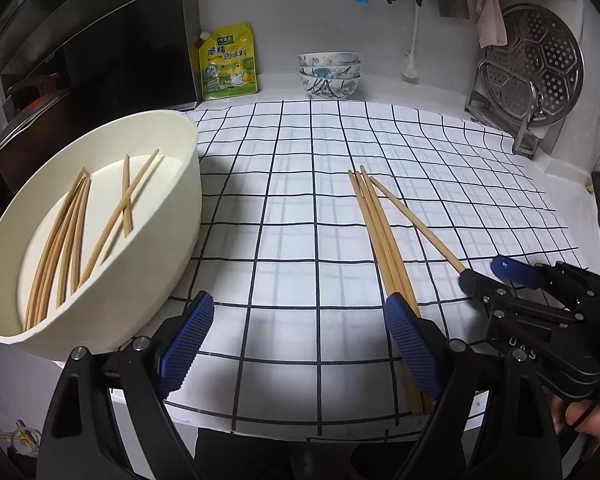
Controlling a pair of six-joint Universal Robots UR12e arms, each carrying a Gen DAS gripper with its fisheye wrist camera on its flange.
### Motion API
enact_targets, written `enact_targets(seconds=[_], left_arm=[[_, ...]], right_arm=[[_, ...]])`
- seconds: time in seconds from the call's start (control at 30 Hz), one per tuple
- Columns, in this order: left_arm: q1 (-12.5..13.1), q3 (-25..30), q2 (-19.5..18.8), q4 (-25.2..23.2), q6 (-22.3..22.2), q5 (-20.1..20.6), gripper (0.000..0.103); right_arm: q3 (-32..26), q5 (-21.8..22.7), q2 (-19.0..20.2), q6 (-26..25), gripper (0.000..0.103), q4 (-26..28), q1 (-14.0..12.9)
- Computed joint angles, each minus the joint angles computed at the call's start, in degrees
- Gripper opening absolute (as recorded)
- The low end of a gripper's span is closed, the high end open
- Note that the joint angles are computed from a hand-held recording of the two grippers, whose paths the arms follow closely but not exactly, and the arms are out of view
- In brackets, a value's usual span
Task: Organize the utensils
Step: 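Close the left gripper on one chopstick while the right gripper grasps another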
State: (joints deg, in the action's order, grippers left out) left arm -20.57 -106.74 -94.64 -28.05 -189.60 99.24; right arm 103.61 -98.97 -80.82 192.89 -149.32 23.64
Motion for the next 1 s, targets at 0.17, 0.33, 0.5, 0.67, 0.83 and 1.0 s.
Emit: enact_targets(seconds=[0.17, 0.33, 0.5, 0.67, 0.83, 1.0], left_arm=[[-0.4, 0.2, -0.7, 0.6, 0.0, 0.9, 0.086], [-0.7, 0.5, -1.6, 0.6, 0.1, 1.2, 0.086], [-1.2, 0.7, -2.1, 0.9, 0.6, 1.5, 0.086], [-1.3, 1.5, -2.8, 0.3, 0.8, 0.7, 0.086], [-1.9, 2.1, -3.9, -0.2, 1.3, 2.1, 0.086], [-1.9, 2.0, -4.1, -0.4, 1.1, 2.4, 0.087]], right_arm=[[-1.2, -0.7, 1.4, -1.2, 0.042, 0.0, 0.2], [-0.9, -1.7, 1.4, 0.6, 0.042, -1.1, -0.4], [0.4, -0.4, 0.4, 1.8, 0.042, -1.9, -1.7], [1.6, 2.9, -0.6, 0.7, 0.042, -3.5, -2.8], [1.6, 3.4, -0.6, 0.5, 0.042, -3.0, -2.8], [1.6, 3.6, -0.6, 0.4, 0.042, -3.0, -2.9]])
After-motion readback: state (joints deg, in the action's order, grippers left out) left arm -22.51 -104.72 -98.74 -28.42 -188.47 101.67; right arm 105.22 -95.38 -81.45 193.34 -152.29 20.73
